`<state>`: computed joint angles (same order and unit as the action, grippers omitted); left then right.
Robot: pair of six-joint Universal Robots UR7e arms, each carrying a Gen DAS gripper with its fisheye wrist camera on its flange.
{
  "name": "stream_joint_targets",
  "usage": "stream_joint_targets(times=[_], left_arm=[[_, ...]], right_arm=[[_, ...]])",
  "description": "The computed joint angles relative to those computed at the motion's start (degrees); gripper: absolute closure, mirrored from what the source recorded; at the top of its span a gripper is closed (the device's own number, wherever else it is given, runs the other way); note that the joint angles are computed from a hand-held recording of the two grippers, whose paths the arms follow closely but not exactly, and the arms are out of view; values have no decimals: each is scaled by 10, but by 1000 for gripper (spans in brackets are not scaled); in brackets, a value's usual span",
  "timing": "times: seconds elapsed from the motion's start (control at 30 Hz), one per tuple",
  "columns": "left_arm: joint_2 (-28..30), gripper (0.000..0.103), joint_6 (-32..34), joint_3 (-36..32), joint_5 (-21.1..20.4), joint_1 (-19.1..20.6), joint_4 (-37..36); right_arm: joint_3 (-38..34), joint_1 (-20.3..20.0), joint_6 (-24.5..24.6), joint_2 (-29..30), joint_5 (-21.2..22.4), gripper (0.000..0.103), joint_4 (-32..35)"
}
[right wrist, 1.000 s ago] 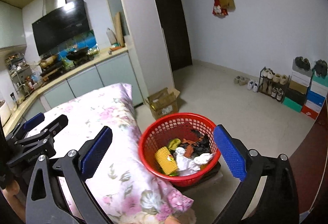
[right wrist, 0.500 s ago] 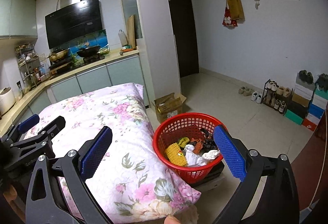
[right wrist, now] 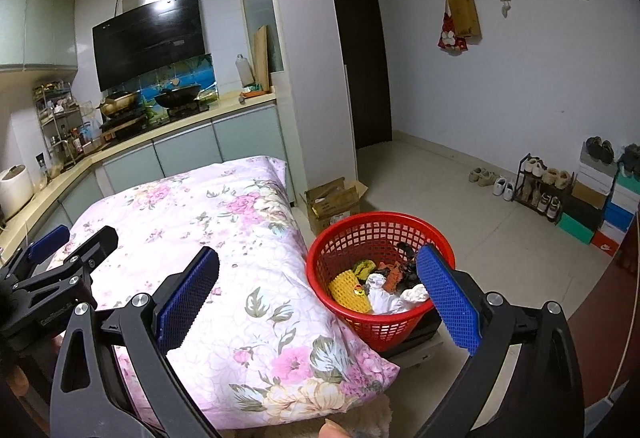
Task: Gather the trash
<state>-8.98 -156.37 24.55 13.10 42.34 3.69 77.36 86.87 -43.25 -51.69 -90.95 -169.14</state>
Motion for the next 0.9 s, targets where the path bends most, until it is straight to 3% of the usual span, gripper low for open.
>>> stream_joint_targets(times=[0.9], left_arm=[[17, 9, -28, -30, -1, 1, 37]], right_arm=[[-3, 0, 4, 2, -6, 7, 1]])
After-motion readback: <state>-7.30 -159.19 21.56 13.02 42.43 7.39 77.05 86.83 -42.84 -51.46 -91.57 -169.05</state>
